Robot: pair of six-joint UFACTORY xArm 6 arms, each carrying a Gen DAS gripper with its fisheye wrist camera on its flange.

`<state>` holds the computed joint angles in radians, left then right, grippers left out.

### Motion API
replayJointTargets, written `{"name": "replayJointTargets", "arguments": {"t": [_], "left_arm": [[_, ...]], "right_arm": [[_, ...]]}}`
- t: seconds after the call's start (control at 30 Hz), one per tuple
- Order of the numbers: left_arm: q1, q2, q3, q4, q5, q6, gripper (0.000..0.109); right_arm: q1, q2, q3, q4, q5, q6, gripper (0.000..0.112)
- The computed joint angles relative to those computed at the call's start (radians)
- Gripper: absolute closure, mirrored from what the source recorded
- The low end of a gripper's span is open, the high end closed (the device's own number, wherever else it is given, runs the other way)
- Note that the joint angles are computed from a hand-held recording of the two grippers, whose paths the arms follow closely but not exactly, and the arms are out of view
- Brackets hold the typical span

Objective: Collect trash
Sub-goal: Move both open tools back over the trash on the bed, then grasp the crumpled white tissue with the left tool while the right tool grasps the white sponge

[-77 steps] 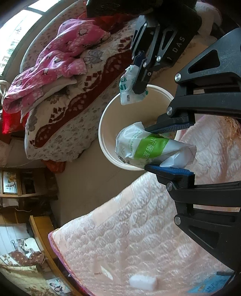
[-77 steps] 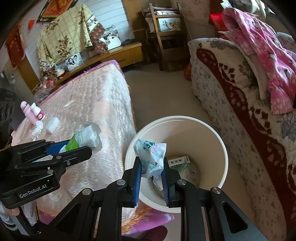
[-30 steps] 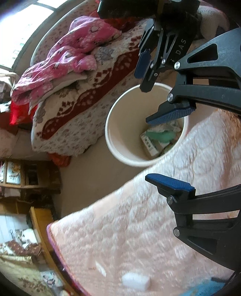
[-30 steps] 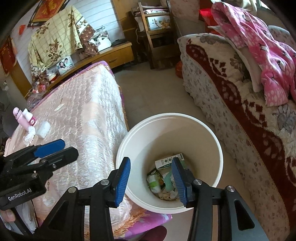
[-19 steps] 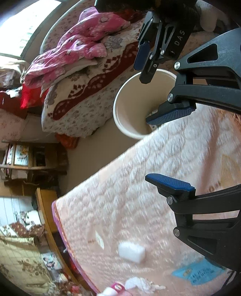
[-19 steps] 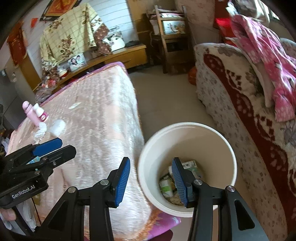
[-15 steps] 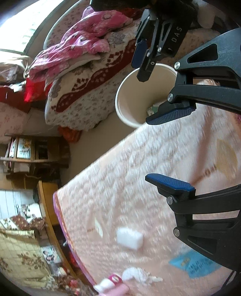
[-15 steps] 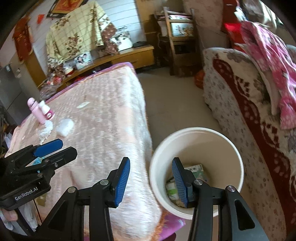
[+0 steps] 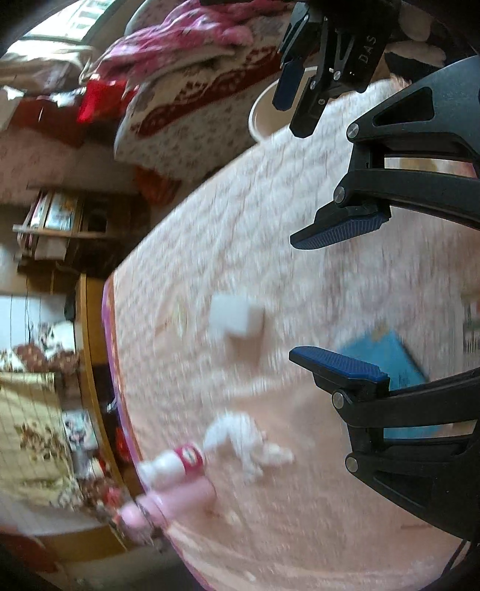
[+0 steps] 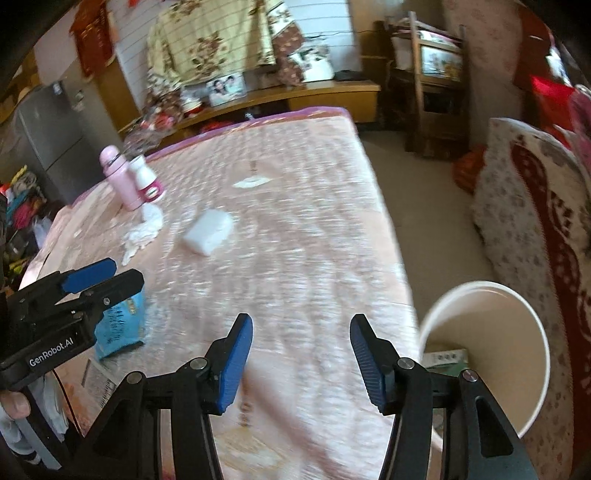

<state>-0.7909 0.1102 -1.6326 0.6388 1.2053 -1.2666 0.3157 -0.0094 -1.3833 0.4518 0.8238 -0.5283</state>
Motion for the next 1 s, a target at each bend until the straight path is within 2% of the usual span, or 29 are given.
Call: {"name": "replayJointTargets", "arguments": {"t": [0.3,0.57,0.77,0.87,0.93,1.0], "left_arm": [[0.067,-0.206,0.258,0.015,0.010,-0.057,0.055],[0.126,-0.298,0.383,0.021,-0.024,-0.061,0.055],[0.249,-0.362,0.502,-0.052,-0.254,0.004,0.055],[0.307,-0.357,0.519,-0.091,-0.332,0.046,0.051],[0.350,-0.347,0.530,-0.113,-0.389,0.067,0.049],[0.374,-0.326,0.520,-0.118,-0.401,0.079,0.049]], "right_arm": [[0.120,0.101,-0.089,-0.032,0.011,0.078,0.058],[0.184,0.189,-0.177,-0.065,0.015,0.139,0.058],[0.203,0.288,-0.295,-0.081,0.040,0.190,0.057],[0.210,0.353,-0.375,-0.084,0.052,0.226,0.048],[0.215,0.406,-0.443,-0.088,0.075,0.249,0.048],[0.220,0.455,-0.504,-0.095,0.090,0.269,0.048]]}}
